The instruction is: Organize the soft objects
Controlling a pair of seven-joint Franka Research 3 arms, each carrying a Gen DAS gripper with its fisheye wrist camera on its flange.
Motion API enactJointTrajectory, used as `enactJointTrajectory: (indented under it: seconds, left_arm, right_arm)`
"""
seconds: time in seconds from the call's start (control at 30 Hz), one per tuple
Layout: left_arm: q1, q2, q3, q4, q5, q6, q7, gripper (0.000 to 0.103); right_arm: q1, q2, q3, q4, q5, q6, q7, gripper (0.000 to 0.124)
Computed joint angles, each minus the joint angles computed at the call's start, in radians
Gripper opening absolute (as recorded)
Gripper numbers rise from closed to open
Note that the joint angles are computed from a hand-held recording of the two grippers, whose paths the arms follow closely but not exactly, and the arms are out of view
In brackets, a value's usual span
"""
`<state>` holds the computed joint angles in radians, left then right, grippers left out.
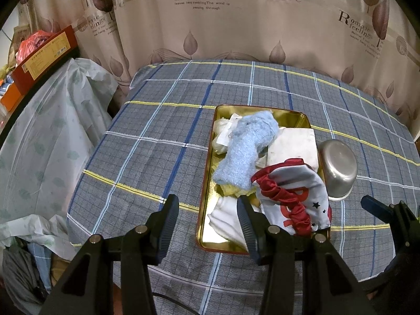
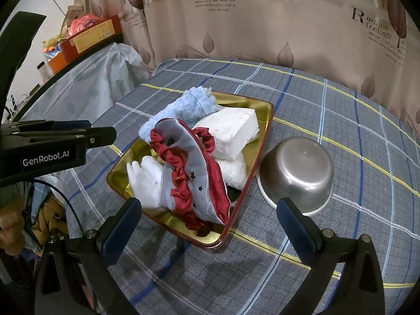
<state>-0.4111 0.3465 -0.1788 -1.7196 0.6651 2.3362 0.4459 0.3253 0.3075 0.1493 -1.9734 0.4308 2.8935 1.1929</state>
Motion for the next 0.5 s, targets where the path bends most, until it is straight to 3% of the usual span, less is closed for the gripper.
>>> enactJointTrajectory:
  seconds: [0.5]
  left_arm:
    - [-0.001,0.0,0.001,0.001,0.003,-0.002,0.0,0.047]
  right_arm:
    - [0.003,0.001,-0.003,-0.001,-0.005,-0.008,-0.006,0.102]
